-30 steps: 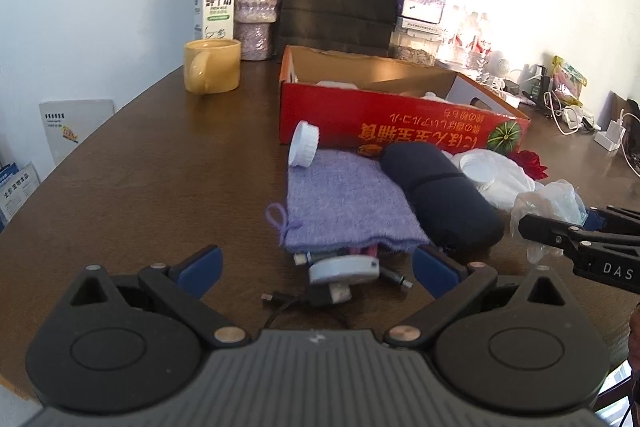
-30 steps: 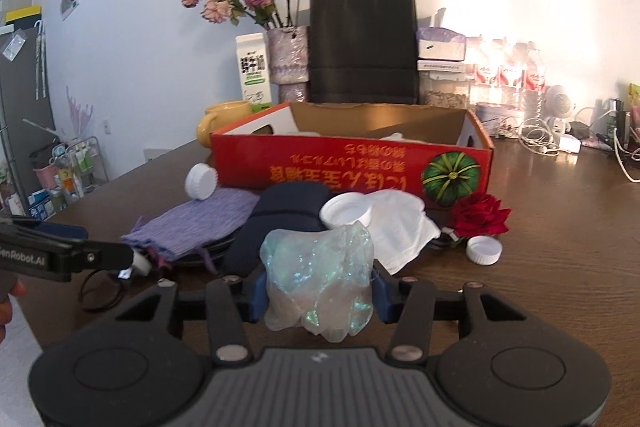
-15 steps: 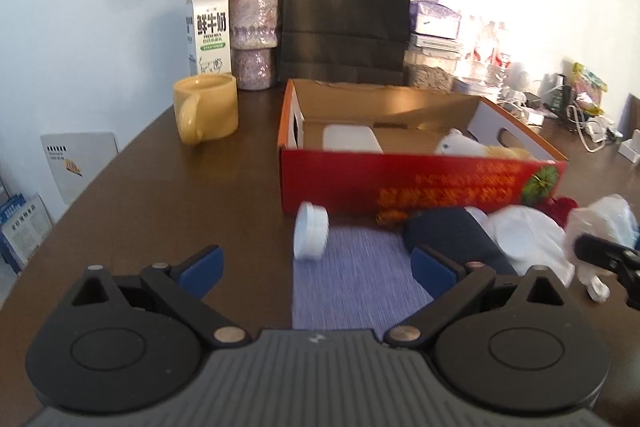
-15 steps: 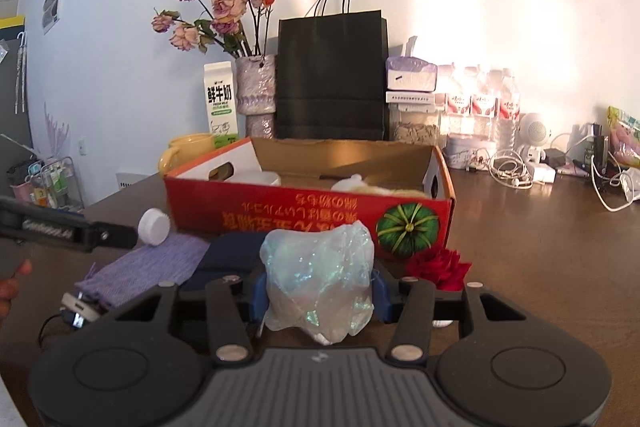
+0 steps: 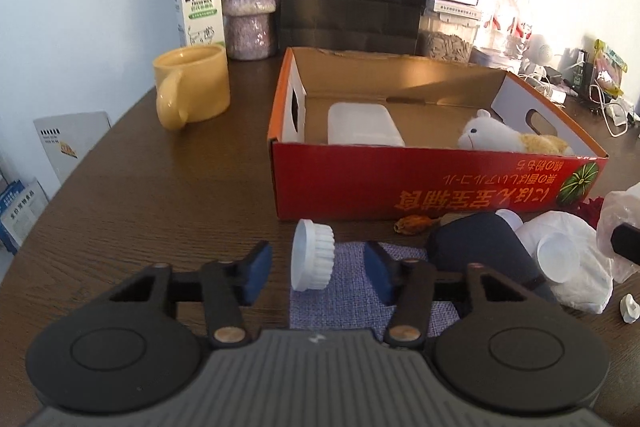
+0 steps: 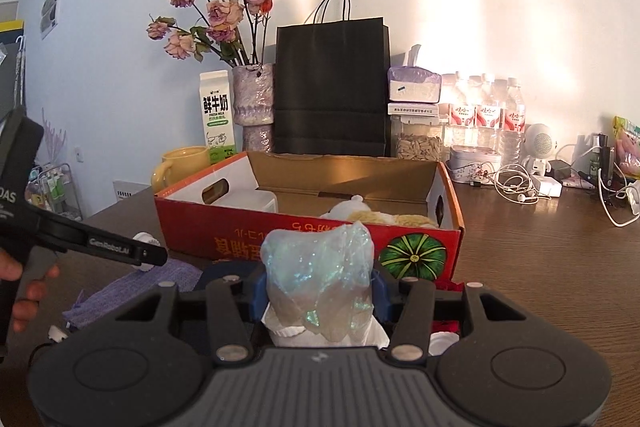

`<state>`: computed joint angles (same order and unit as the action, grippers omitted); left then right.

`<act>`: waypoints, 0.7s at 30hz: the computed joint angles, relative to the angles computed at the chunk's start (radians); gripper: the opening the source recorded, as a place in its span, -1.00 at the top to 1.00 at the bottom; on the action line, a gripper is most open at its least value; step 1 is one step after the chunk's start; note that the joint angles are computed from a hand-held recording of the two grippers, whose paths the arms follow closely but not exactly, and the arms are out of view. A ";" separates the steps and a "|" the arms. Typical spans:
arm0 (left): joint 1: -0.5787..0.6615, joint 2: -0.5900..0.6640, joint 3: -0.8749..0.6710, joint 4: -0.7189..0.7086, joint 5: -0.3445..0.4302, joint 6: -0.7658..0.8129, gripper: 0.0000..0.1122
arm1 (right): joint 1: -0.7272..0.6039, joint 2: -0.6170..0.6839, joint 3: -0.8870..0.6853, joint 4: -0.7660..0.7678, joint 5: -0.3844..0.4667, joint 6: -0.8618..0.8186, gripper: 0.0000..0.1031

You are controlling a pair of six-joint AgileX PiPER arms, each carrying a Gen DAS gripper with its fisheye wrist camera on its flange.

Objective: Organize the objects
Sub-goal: 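Carry the plastic bag toward the box while the left tool grasps the white cap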

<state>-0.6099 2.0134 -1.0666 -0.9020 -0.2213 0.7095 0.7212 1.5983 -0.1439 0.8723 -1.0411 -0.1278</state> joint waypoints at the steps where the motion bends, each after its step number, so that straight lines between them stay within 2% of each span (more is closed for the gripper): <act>1: 0.000 0.004 -0.004 -0.010 0.001 0.009 0.10 | -0.004 0.002 -0.001 -0.005 0.001 0.002 0.06; 3: -0.001 0.013 -0.014 -0.070 -0.004 0.059 0.17 | -0.008 0.008 -0.005 -0.010 0.005 0.005 0.06; 5: 0.006 0.018 -0.019 -0.048 0.005 0.035 0.65 | -0.011 0.012 -0.005 -0.015 0.004 0.009 0.06; 6: 0.013 0.019 -0.022 -0.013 0.014 -0.001 0.74 | -0.011 0.013 -0.005 -0.017 0.004 0.011 0.06; 8: 0.021 0.018 -0.014 0.079 0.017 -0.095 0.74 | -0.014 0.014 -0.008 -0.018 0.005 0.010 0.06; 16: 0.011 -0.051 0.078 0.347 -0.066 -0.363 0.74 | -0.026 0.018 -0.021 -0.027 0.007 0.000 0.06; 21: -0.011 -0.100 0.125 0.422 -0.130 -0.434 0.74 | -0.070 -0.001 -0.054 -0.058 0.034 -0.042 0.06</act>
